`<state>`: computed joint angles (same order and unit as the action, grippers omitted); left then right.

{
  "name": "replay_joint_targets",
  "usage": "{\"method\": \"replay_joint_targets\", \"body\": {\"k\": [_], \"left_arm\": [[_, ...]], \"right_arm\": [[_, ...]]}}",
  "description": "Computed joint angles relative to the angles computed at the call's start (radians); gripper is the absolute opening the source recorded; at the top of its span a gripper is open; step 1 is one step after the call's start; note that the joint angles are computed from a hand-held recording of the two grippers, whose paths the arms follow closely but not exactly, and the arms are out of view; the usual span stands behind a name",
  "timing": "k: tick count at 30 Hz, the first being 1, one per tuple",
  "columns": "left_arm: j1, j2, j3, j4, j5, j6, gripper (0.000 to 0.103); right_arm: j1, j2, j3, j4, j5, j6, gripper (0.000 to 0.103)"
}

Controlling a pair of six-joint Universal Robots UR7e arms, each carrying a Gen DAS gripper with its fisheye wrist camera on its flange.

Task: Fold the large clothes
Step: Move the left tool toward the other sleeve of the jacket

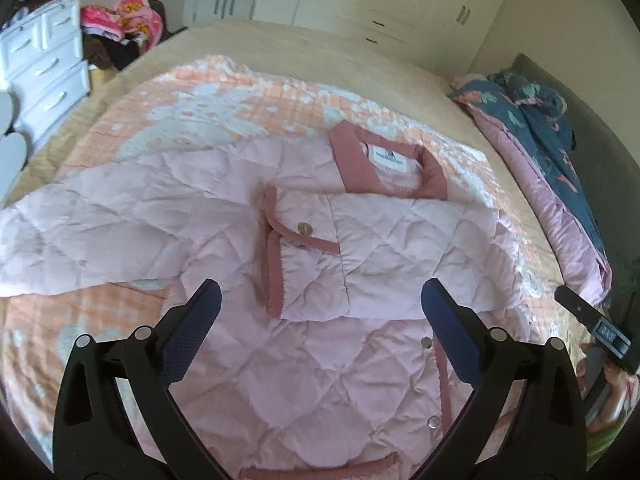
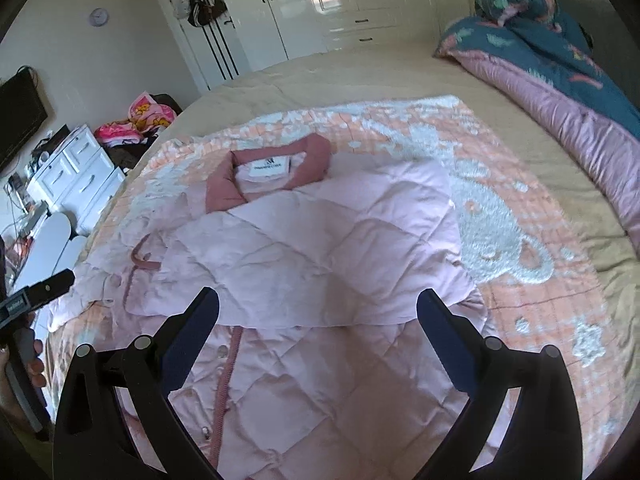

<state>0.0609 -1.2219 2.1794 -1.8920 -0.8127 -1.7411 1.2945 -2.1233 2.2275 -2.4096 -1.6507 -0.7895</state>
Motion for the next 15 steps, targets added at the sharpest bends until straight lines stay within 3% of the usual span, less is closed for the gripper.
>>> {"method": "replay_joint_targets", "body": {"k": [8,15], "left_arm": [[-0.069,-0.034,-0.061,0.207,-0.004,-0.173,0.094],[-0.115,-0.113,-0.026,0.272,-0.022,-0.268,0.094]], "right_arm": [[0.119,-0.063,-0.017,0.049,-0.034,0.043,0.099],[0.255,-0.071,-0.001,0.04,-0.095,0.111,0.099]]}}
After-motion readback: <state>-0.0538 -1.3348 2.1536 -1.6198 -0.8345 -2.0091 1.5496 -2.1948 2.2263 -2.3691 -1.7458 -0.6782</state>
